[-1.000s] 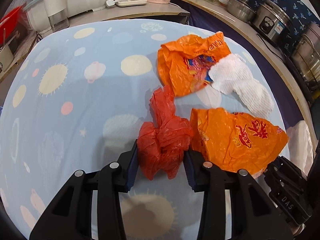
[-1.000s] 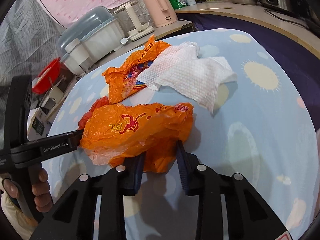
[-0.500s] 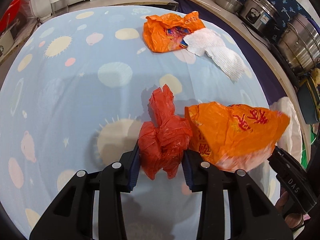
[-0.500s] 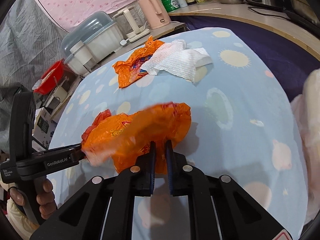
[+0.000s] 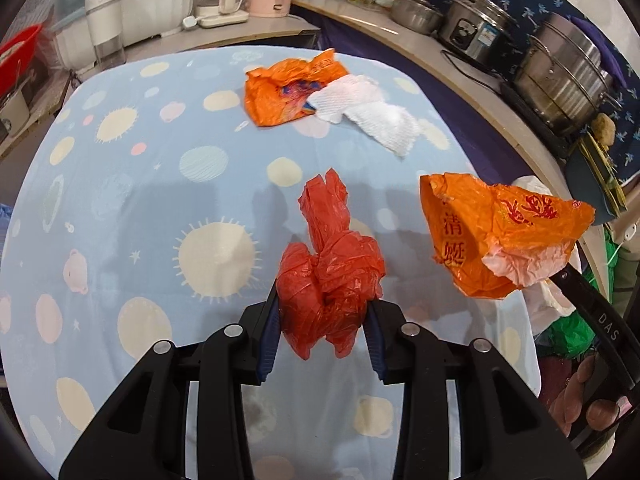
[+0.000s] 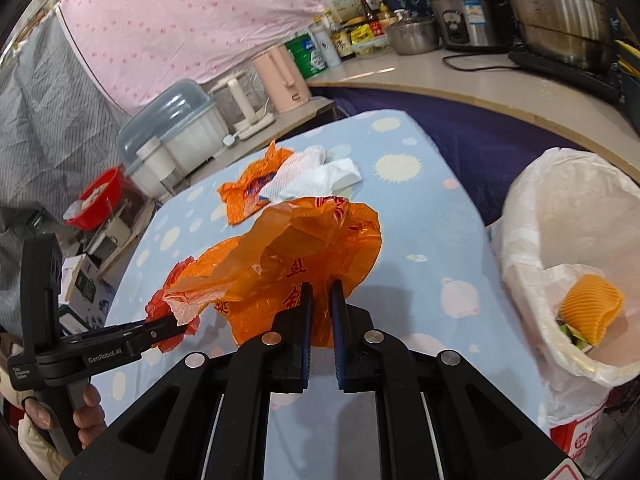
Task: Collect trash
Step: 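Carry the red and orange bags over the bin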
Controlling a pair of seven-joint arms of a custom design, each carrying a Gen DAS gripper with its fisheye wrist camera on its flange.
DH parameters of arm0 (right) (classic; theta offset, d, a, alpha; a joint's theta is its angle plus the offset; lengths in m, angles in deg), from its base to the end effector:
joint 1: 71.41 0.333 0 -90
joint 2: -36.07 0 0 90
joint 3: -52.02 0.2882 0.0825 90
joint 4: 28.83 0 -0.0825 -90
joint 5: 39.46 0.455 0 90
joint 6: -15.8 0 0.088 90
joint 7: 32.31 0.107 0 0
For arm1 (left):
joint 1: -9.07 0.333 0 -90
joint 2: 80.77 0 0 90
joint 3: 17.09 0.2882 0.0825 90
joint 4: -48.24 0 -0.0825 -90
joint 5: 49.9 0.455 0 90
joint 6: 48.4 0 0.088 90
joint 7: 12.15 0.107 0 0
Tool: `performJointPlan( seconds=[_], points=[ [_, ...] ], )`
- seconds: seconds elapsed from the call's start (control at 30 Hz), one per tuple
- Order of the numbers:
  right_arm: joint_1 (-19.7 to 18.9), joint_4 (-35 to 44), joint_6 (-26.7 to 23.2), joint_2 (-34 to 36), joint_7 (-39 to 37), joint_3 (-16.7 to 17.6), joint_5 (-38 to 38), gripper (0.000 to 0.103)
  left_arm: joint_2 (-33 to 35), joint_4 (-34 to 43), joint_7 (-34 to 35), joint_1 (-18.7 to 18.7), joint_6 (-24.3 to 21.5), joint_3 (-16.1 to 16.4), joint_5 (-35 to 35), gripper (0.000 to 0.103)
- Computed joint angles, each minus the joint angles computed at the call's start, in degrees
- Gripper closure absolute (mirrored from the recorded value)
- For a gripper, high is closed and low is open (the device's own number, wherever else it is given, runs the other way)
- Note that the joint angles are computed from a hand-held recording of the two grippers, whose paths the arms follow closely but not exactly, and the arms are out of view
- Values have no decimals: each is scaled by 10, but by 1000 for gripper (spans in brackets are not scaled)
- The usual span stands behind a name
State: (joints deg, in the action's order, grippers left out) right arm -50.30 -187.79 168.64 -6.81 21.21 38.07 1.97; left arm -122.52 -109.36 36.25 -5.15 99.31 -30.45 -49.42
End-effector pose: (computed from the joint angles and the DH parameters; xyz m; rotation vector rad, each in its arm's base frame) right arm 0.4408 0.0486 0.4237 -1.7768 1.4300 -0.1355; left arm 0.4020 -0.1975 0.4271 -2.2054 1.7067 -0.7107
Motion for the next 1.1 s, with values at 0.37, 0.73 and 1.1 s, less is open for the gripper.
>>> performJointPlan(
  seconds=[0.37,0.73,1.1],
  points=[
    [-75,-32,0,-70,18,-29,-30,93,69,82,-2,-22,20,-33,21,68],
    [-160,-41,14,-85,42,-64,-59,93,203,213,5,-44,38,-64,67,68],
    [-202,-12,56,-35,51,-93,-73,93,351,359,10,-74,39,-72,121,68]
  ],
)
